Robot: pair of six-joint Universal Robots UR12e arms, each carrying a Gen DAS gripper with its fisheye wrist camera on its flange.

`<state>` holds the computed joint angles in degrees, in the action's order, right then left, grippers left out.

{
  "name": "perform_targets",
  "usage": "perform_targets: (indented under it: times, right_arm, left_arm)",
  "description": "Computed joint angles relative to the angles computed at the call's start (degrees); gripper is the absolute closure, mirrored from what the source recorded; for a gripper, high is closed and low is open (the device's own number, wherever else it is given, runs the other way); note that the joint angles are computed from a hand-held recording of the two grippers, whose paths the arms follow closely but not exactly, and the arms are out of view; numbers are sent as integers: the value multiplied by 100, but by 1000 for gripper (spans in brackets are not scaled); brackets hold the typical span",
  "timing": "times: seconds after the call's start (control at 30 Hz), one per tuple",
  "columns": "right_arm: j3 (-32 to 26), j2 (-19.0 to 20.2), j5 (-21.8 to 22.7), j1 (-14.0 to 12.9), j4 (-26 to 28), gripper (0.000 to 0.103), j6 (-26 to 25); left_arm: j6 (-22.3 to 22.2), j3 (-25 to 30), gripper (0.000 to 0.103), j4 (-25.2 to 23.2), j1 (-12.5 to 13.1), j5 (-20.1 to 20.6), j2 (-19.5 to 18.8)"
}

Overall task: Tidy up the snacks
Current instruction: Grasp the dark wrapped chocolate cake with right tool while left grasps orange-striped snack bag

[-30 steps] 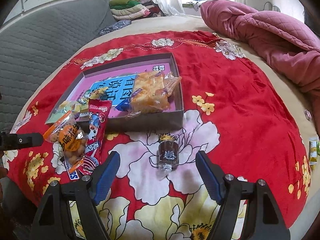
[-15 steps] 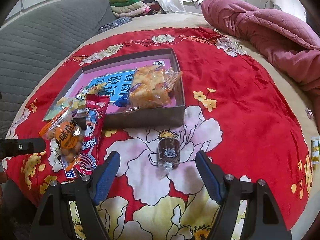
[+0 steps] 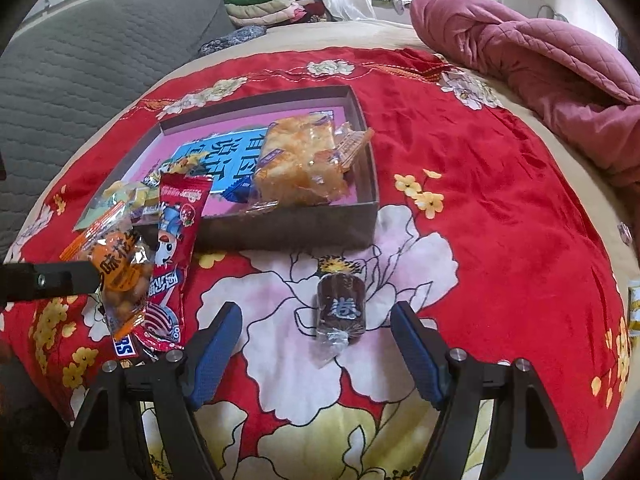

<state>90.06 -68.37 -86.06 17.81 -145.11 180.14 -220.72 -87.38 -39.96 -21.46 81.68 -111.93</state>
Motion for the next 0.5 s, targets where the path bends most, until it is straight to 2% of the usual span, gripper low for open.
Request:
perform_targets:
  times: [0.27,0.33,0.5]
  right_arm:
    - [-11,57,33,-15,16,44,-9]
    - [-8,69,72,-35,-10,52,-15]
    - [-33,116,117,-64,-5,62,-34]
  left_arm:
    - [-139,53,28,91,29,-124,-106]
    - [-124,62,28,130,32,-146,-130]
    - [-166,100,29,210,33,-188,-194]
